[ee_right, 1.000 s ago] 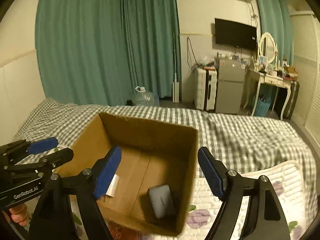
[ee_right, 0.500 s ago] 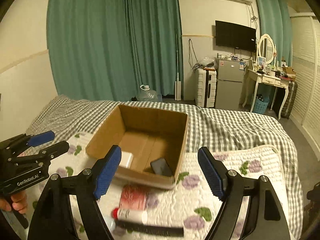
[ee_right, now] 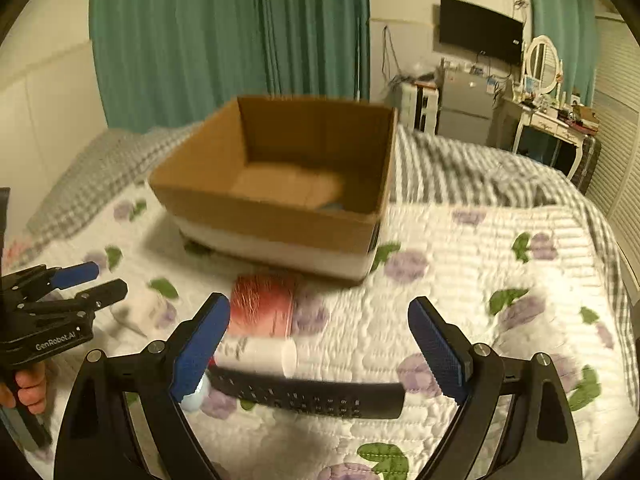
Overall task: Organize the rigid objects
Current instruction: 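Grasp the white cube charger with the left gripper while the right grasps the rose card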
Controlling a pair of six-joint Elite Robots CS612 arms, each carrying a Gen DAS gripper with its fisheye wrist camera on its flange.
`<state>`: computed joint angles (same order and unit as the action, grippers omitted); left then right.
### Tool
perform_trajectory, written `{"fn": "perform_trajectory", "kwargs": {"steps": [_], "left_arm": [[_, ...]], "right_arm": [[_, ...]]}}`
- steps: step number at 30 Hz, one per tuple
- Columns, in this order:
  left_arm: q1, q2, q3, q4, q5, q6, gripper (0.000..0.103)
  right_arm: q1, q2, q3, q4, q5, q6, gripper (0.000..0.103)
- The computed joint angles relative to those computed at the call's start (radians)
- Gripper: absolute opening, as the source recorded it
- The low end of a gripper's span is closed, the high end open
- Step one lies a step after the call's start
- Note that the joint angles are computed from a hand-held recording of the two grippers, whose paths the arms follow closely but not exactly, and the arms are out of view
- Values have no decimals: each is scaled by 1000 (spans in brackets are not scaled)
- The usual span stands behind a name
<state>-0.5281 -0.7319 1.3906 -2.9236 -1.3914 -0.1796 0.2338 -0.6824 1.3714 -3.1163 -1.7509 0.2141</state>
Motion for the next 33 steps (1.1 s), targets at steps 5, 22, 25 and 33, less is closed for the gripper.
{"fn": "perform_trajectory", "kwargs": {"steps": [5, 22, 25, 33], "left_arm": [[4, 17, -19, 76, -5, -18, 58], [-7, 55, -73, 146, 46, -16, 52], [-6, 49, -73, 120, 41, -22, 52], [-2, 69, -151, 87, 53, -10, 52]], "right_arm": [[-6, 8, -4, 27, 32, 10, 91], [-1, 18, -20, 74, 20, -4, 91], [-2, 27, -40, 92, 37, -14, 91], [11, 109, -206, 270, 54, -28, 91]]}}
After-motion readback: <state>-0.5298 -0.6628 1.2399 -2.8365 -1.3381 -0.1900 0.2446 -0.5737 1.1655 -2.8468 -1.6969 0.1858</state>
